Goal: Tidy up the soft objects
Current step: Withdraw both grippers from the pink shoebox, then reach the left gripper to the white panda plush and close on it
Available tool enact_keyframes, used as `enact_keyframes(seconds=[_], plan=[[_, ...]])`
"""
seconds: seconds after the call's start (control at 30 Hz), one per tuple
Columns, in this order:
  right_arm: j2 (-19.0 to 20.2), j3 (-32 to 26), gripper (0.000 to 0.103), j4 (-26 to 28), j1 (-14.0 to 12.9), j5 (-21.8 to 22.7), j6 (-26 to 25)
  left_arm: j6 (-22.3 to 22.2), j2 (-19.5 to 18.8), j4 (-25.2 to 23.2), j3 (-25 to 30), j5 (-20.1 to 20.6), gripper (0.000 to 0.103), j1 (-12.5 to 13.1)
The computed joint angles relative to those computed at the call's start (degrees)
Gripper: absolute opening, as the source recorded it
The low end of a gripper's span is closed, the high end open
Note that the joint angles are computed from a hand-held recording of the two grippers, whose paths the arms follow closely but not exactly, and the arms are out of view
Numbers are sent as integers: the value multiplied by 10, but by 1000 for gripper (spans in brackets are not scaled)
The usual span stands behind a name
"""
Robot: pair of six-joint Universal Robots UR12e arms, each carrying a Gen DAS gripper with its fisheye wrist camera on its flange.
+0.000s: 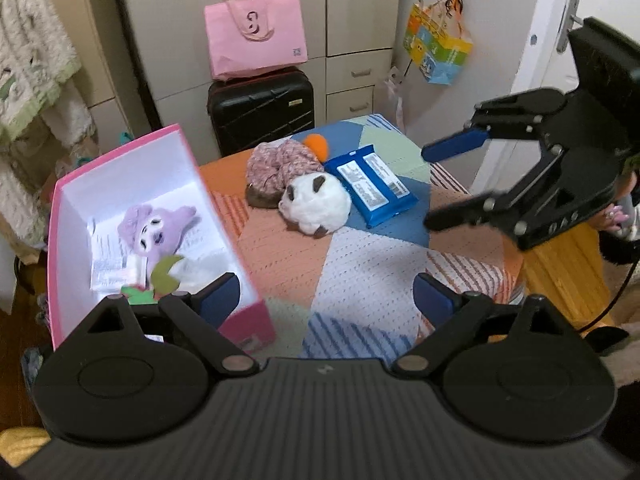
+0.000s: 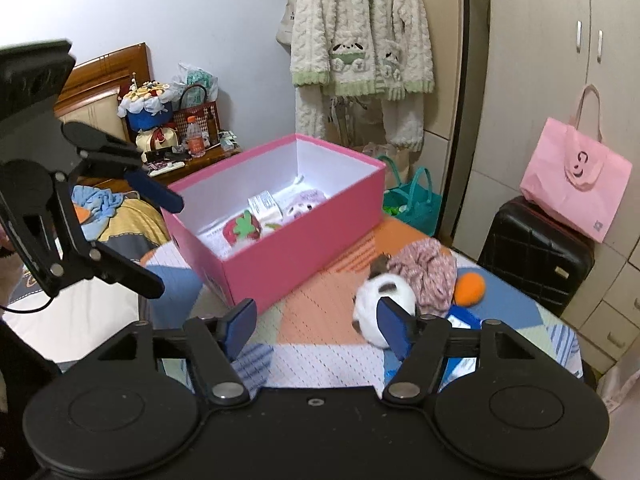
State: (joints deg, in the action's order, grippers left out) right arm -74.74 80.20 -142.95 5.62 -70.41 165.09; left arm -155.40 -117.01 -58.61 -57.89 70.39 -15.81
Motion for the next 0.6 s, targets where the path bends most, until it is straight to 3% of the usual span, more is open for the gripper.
enact_keyframes(seconds=[0.2, 0.33, 0.5, 0.6], plan=[[4, 23, 76, -20, -11, 5, 11, -4, -29, 19, 29, 18, 96, -15], [12, 32, 79, -37, -13, 0, 1, -14, -41, 70, 26, 28, 96, -23], [23, 40, 82, -57, -14, -8, -12, -55, -65, 71, 47, -23, 96, -21], [34, 41, 85, -73, -10, -21, -15, -97, -74, 114, 41, -60, 96, -18]])
